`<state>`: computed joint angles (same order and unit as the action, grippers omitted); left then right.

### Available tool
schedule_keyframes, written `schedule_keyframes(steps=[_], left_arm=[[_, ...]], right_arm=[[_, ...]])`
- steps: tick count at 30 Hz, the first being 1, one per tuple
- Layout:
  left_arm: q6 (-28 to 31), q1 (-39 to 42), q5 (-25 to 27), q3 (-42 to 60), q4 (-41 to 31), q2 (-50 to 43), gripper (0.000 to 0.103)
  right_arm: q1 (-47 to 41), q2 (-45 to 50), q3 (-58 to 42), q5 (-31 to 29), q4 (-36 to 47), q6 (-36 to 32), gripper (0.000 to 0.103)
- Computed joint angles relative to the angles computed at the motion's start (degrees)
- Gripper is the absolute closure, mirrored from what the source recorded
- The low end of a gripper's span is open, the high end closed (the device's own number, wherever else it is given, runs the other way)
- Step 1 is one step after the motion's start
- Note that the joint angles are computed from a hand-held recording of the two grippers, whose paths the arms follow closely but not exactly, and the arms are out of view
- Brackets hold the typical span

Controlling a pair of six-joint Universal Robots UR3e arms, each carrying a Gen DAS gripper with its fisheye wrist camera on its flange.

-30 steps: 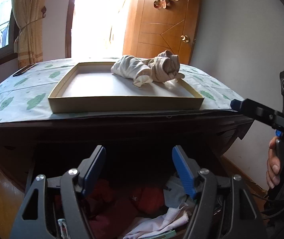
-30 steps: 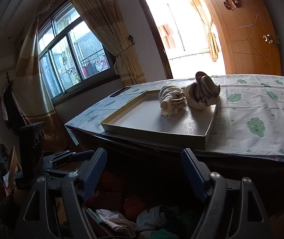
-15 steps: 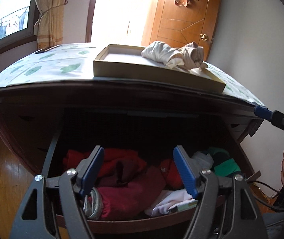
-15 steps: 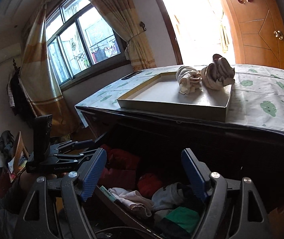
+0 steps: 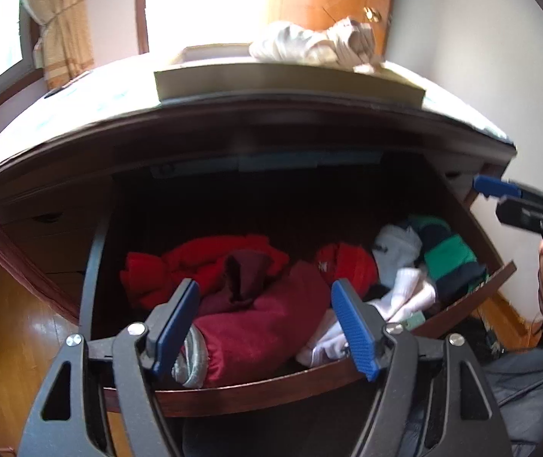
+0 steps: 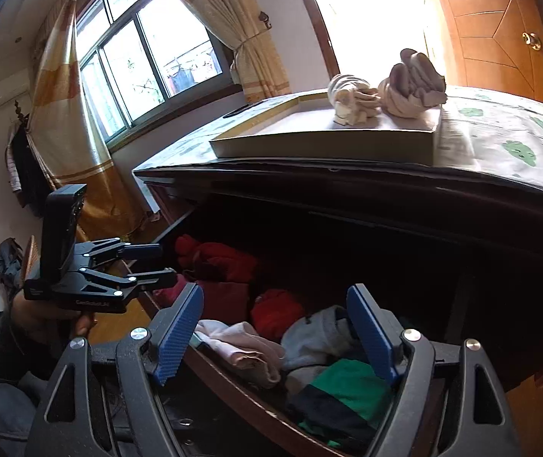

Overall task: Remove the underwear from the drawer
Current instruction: 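Withdraw both tools from the tray and lower them into the open drawer, then grasp the maroon sock with the left gripper and lift it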

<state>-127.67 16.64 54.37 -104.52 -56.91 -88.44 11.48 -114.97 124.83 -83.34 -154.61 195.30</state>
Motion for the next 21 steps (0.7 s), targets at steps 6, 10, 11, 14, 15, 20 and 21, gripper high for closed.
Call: schedule_keyframes(steps=[6, 10, 11, 14, 15, 20, 21], left_arm=[[1.38, -4.43, 7.43, 4.59, -1.5, -3.45, 0.03], [1.13, -6.4, 11.28, 9.99, -4.99, -7.26, 0.03], [0.93, -6.76, 12.04, 11.15, -5.64, -8.0, 0.03], [1.75, -7.96, 13.63, 15.81, -10.03, -10.53, 0.03], [1.72, -8.48, 14.33, 17.35, -11.25, -11.4, 0.03], [2.57, -11.23, 17.02, 24.46, -17.39, -15.27, 0.03], [2.51, -11.82, 17.36, 26.33, -19.1, -16.52, 0.032]], right_arm=[[-2.46, -1.71, 3.1, 1.46, -0.51, -0.85, 0.023], [-4.03, -1.59, 4.09, 3.31, -0.82, -1.09, 0.023], [-4.09, -1.41, 4.17, 3.46, -1.05, -1.07, 0.023], [-4.1, -1.31, 4.51, 3.53, -1.59, -0.95, 0.023], [-3.91, -0.94, 4.51, 3.36, -2.04, -0.78, 0.023], [-3.93, -0.79, 5.18, 3.36, -2.94, -0.47, 0.023], [-3.88, -0.73, 5.23, 3.35, -3.03, -0.4, 0.023]])
